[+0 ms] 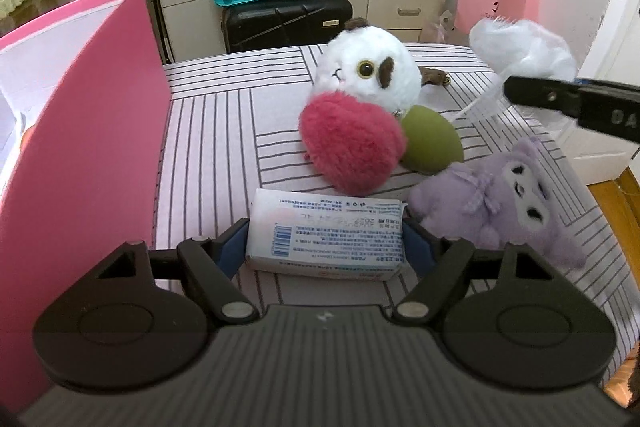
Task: Organize soft objects
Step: 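Lift and carry the wipes packet and mesh puff over the pink box with both tools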
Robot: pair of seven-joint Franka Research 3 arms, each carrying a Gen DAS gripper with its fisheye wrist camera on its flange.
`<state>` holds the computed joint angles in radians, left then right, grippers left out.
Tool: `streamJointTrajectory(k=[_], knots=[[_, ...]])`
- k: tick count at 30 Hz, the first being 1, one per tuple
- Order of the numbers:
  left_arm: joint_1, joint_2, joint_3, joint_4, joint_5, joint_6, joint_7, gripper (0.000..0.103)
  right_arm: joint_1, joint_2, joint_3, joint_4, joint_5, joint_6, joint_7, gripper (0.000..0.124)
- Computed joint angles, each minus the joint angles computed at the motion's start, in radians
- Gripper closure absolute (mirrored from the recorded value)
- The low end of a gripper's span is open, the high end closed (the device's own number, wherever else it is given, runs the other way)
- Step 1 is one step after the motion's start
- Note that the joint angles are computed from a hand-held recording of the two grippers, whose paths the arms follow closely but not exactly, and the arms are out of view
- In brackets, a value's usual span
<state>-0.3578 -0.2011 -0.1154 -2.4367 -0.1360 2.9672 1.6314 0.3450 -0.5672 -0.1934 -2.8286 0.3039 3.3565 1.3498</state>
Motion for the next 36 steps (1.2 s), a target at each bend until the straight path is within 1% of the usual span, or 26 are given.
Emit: streamJointTrajectory(k=[2,5,10,12,15,19,21,24,27,29,31,33,36], knots=[[-0.009,-0.015,0.008,-0.013,-0.014,0.002,0.011,0.025,0.005,-0.021,-0.001,-0.004,-0.005,-0.006,-0.005,0.088],[-0.034,-0.040,0.028,-0.030,-0.045,0.000,0.036,0.025,-0.007,-0.045,0.019,-0.008,0.000,-0.025,-0.006,0.088],[-0.086,-0.083,0.065,-0.052,-0.104,-0.012,0.095,0.025,-0.092,-0.083,0.109,-0.022,0.021,-0.053,0.006,0.088],[-0.086,-0.100,0.064,-0.059,-0.104,-0.020,0.097,0.025,-0.110,-0.103,0.121,-0.026,0.027,-0.077,0.009,0.088],[-0.096,-0.122,0.073,-0.069,-0.109,-0.040,0.112,0.025,-0.119,-0.135,0.112,-0.026,0.029,-0.127,-0.001,0.088],[-0.127,-0.149,0.104,-0.076,-0.156,-0.078,0.153,0.025,-0.184,-0.173,0.161,-0.032,0.024,-0.171,-0.005,0.088],[-0.121,-0.157,0.098,-0.076,-0.161,-0.106,0.159,0.025,-0.202,-0.195,0.173,-0.032,0.016,-0.202,-0.012,0.088],[-0.121,-0.174,0.100,-0.071,-0.174,-0.156,0.191,0.025,-0.206,-0.236,0.158,-0.023,0.006,-0.282,-0.036,0.088],[-0.131,-0.196,0.110,-0.069,-0.205,-0.199,0.250,0.025,-0.247,-0.267,0.186,-0.013,-0.014,-0.333,-0.048,0.088],[-0.124,-0.211,0.102,-0.071,-0.212,-0.218,0.268,0.025,-0.279,-0.284,0.217,-0.008,-0.030,-0.348,-0.044,0.088],[-0.126,-0.225,0.103,-0.073,-0.224,-0.235,0.292,0.025,-0.290,-0.296,0.225,0.000,-0.044,-0.370,-0.047,0.088],[-0.130,-0.237,0.108,-0.073,-0.240,-0.257,0.317,0.025,-0.283,-0.297,0.210,0.015,-0.053,-0.404,-0.064,0.088],[-0.122,-0.252,0.100,-0.073,-0.242,-0.285,0.343,0.025,-0.272,-0.277,0.178,0.048,-0.034,-0.504,-0.056,0.088]])
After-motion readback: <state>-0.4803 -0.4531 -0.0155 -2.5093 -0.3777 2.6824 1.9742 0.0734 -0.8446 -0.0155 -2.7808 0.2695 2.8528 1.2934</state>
